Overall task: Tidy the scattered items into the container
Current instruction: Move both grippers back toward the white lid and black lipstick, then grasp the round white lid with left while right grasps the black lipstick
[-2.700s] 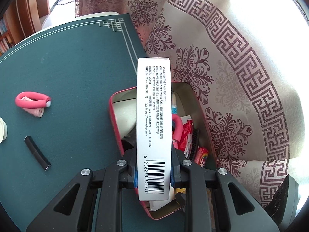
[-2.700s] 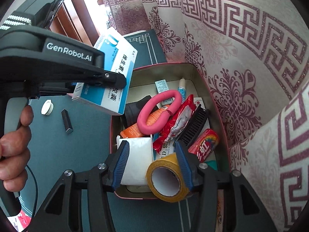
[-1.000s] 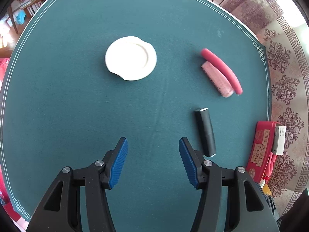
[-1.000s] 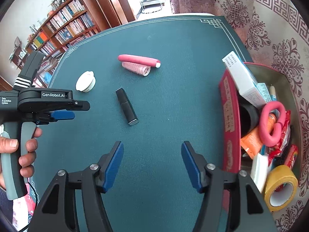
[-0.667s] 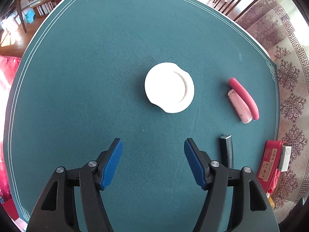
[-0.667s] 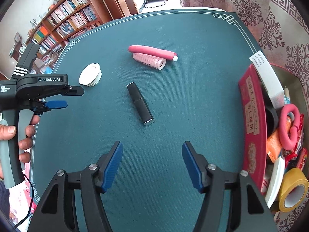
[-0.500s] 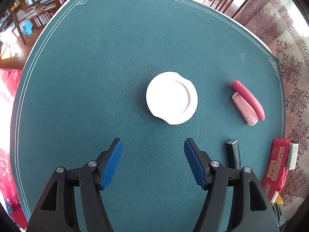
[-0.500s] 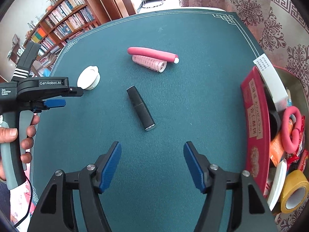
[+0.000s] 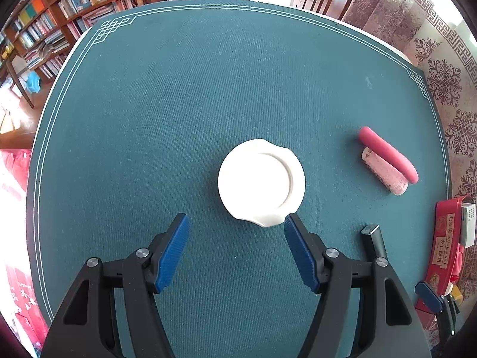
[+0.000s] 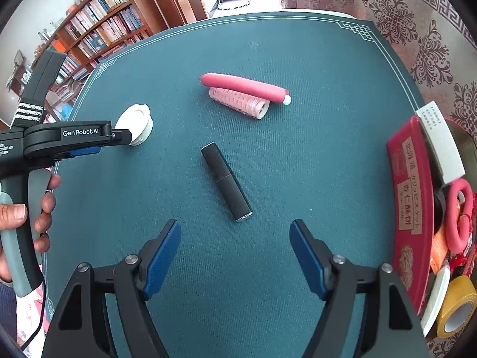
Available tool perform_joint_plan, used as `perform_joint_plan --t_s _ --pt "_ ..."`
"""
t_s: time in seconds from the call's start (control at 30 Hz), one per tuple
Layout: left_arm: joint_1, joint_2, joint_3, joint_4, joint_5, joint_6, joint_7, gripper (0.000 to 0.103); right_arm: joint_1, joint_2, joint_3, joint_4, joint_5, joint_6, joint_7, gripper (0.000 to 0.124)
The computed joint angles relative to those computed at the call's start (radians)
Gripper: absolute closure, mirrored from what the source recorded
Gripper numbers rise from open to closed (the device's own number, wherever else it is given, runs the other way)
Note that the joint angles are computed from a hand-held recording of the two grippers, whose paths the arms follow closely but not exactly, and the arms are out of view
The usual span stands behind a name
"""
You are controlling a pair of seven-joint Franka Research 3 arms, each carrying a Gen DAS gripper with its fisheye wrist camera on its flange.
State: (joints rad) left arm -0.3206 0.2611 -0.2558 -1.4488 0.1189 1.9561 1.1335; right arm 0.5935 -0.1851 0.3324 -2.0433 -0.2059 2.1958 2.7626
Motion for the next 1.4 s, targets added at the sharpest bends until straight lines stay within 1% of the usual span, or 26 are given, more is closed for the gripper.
perform_joint_plan --t_s 0.2,0.4,0.47,0.53,0.7,0.8,0.9,1.0,1.1,1.2,1.3,1.37,1.4 --pt "0.005 0.031 0.001 0.034 -0.013 0.005 0.027 0.034 0.004 0.039 -0.007 0.036 -0.012 -0.009 -0.011 0.045" --pt "0.022 0.037 0.005 0.033 -0.026 0.020 0.063 0.034 0.012 0.056 -0.018 0.049 -0.015 -0.017 -0.012 0.045" --pt "0.034 0.030 0.006 0.022 -0.042 0.027 0.080 0.034 0.014 0.059 -0.020 0.051 -0.015 -0.019 -0.013 0.045" --pt "0.014 0.007 -0.007 -0.013 -0.051 0.047 0.044 0.034 0.015 0.061 -0.023 0.053 -0.014 -0.021 -0.014 0.045" --pt "0.032 -0.005 -0.017 -0.039 -0.127 0.080 0.090 0.033 0.017 0.065 -0.026 0.056 -0.016 -0.021 -0.014 0.045" --pt "0.032 -0.029 -0.023 -0.085 -0.152 0.109 0.118 0.024 0.018 0.066 -0.027 0.056 -0.016 -0.021 -0.016 0.044" --pt "0.024 -0.032 -0.025 -0.092 -0.151 0.123 0.133 0.024 0.018 0.069 -0.029 0.059 -0.017 -0.019 -0.021 0.044" --pt "0.013 -0.026 -0.025 -0.093 -0.134 0.122 0.140 0.024 0.017 0.078 -0.032 0.064 -0.019 -0.016 -0.029 0.044" --pt "-0.003 -0.010 -0.021 -0.084 -0.090 0.112 0.131 0.024 0.018 0.084 -0.035 0.068 -0.025 -0.018 -0.036 0.044" --pt "-0.018 -0.014 -0.021 -0.100 -0.039 0.133 0.137 0.021 0.016 0.089 -0.040 0.069 -0.030 -0.014 -0.039 0.044" --pt "-0.035 -0.012 -0.026 -0.107 0.005 0.134 0.165 0.013 0.014 0.095 -0.044 0.068 -0.031 -0.011 -0.042 0.044" --pt "-0.056 -0.005 -0.028 -0.106 0.057 0.127 0.177 0.009 0.013 0.094 -0.047 0.063 -0.031 -0.012 -0.047 0.044" --pt "-0.058 -0.017 -0.026 -0.125 0.070 0.128 0.183 0.001 0.012 0.095 -0.049 0.060 -0.030 -0.012 -0.049 0.044"
